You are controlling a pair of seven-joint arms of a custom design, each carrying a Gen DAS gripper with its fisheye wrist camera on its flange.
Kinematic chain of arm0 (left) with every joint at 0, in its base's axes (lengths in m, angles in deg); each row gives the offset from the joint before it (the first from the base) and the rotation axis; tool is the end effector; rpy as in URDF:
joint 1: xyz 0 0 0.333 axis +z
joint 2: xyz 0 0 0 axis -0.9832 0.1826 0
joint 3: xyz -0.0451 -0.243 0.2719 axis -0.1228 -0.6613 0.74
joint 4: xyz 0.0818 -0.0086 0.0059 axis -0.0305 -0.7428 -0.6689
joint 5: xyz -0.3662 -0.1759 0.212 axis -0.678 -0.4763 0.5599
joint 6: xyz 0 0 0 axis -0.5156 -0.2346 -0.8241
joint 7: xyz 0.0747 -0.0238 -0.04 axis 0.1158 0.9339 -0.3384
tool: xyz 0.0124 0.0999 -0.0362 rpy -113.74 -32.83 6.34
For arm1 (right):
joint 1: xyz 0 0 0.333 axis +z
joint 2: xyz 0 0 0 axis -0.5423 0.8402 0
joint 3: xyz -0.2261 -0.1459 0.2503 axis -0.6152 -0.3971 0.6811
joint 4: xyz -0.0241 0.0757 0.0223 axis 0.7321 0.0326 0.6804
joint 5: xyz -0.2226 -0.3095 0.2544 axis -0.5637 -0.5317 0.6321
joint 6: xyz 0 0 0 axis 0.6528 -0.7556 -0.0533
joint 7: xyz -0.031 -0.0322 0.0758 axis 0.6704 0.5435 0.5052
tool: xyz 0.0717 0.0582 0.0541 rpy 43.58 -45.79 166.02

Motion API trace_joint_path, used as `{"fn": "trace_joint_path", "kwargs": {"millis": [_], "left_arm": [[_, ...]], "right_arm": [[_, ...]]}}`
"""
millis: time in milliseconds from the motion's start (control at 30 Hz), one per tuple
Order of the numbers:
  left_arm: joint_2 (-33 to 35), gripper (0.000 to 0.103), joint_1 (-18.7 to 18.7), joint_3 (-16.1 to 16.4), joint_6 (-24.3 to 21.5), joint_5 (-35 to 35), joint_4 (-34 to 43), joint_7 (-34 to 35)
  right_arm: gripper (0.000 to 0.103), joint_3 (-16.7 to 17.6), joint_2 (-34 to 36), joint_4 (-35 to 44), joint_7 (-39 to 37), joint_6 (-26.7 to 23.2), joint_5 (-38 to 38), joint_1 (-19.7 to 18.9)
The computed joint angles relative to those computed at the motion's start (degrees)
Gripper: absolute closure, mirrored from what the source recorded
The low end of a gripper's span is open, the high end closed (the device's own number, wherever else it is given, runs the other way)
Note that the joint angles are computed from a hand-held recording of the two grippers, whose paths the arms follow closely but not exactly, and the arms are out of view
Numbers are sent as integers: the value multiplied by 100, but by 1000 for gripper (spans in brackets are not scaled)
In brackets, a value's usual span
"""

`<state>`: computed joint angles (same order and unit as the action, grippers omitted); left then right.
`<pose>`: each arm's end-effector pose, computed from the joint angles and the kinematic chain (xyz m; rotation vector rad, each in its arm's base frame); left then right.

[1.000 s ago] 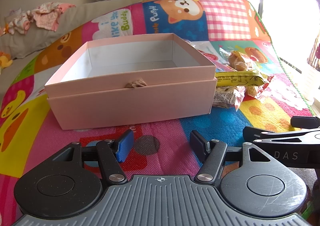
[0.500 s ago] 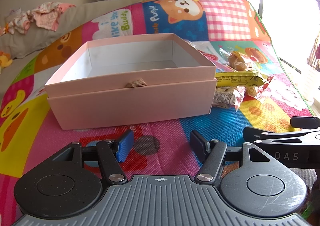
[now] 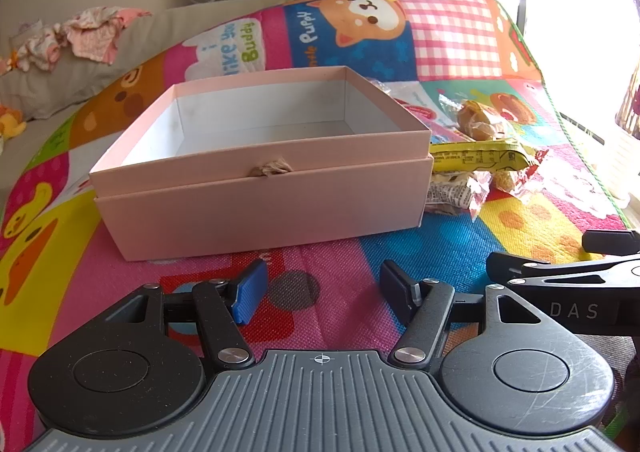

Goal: Organize objects

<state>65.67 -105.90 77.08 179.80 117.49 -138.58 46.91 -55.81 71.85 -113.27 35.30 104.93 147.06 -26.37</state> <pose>0.6321 -0.3902 0.3539 -1.8930 1.2859 -0.6473 0.7148 0.1480 0.3456 -1.9801 1.1818 -0.5594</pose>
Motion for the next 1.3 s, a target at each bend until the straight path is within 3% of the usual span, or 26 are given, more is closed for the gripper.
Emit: {"fn": "trace_joint_path", "kwargs": {"millis": [333,467,600,767,867,1000,1100,1167,1200,1300], "left_arm": [[-3,34,-8,1,-6,18,-24,-57],[-36,34,10,7,52,56,-72,-139],[-36,34,19,-2,46,53,-70,-132],[-52,35,35,-7,66,40,-87,-122],[-112,37,98,-26,211,-30,-138,-53],[-443,38,242,-69,697,-26,-457,164],[-903,38,255,-108,709,275,-818,12],[-1232,38,289,-155,500,619,-1019,-187],[-1373,38,316,-185,259,762,-1068,-267],[-1516,38,592,-245,-157,495,-972,-17]], "right_arm": [[0,-50,3,6,113,-223,-237,-33],[0,-410,-49,-47,1255,-646,-1471,151],[0,-589,-37,-66,2189,-662,-2353,306],[0,-647,-32,-67,2869,-770,-3139,315],[0,-796,-20,42,3307,-1136,-3717,361],[0,-645,-15,101,3148,-1372,-3882,160],[0,-696,-39,139,3232,-1588,-4031,159],[0,-749,-81,244,3373,-2023,-4183,137],[0,-618,-138,252,3185,-2128,-3944,-5],[0,-224,-368,134,2206,-1518,-2911,-237]]}}
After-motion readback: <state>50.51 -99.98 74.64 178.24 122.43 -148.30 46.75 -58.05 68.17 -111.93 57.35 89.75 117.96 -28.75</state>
